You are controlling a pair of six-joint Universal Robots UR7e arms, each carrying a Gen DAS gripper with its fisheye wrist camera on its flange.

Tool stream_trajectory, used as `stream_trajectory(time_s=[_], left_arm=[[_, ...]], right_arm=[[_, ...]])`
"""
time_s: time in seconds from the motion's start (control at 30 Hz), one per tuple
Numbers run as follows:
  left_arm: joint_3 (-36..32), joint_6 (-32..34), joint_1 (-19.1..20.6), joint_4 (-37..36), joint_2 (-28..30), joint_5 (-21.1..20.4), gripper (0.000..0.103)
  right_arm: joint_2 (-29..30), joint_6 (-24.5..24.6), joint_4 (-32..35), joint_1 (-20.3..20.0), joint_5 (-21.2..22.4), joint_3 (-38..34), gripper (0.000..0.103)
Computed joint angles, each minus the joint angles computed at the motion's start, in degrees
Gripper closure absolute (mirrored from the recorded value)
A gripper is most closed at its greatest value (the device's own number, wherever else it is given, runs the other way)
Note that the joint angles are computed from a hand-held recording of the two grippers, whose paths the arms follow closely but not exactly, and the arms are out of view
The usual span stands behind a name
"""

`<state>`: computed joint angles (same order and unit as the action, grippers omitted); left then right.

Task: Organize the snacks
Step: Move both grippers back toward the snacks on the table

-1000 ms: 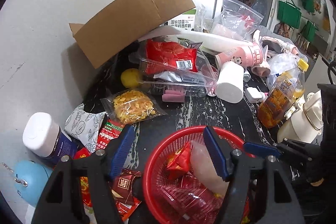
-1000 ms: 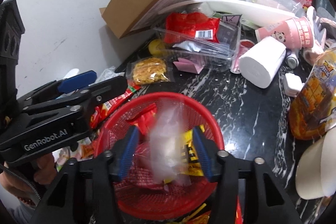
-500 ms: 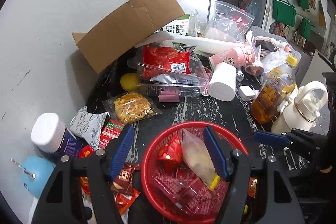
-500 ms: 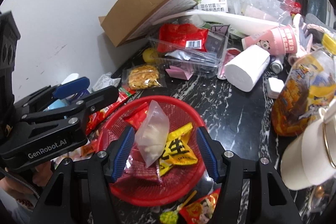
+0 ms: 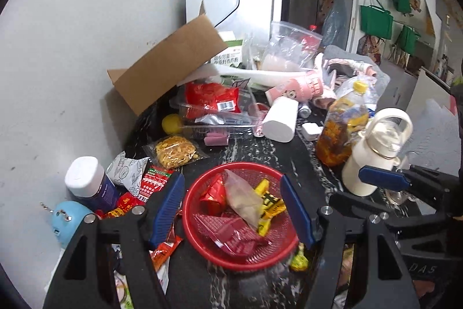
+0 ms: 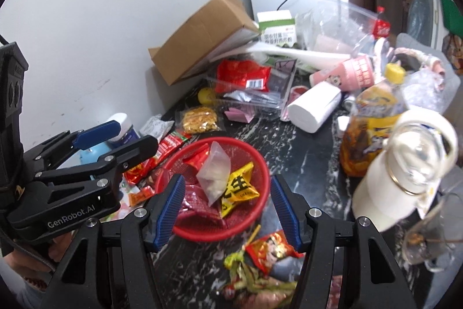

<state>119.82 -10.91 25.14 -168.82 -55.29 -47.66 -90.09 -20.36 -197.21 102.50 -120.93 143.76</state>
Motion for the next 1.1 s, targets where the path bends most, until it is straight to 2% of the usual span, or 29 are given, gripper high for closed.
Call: stream_trajectory(time_s=[0.43, 0.63, 0.7, 1.1], left_arm=[[6.1, -3.2, -7.4, 1.2, -5.6, -0.4, 0.035], [8.2, -4.7, -9.7, 2.2, -6.6, -3.0, 0.035], [9.1, -4.7, -10.5, 2.1, -6.8, -4.1, 0.035], [12.7, -6.2, -13.5, 1.7, -7.3, -9.3, 0.035]], right_arm=[[-7.9, 3.9, -0.7, 10.0, -11.6, 5.9, 0.042], [-11.5, 7.0, 0.8, 13.2, -16.8, 8.8, 0.042], [-13.0, 8.0, 1.4, 14.3, -18.1, 10.0, 0.037], [-16.4, 14.1, 1.8, 18.3, -26.8, 15.3, 0.034]])
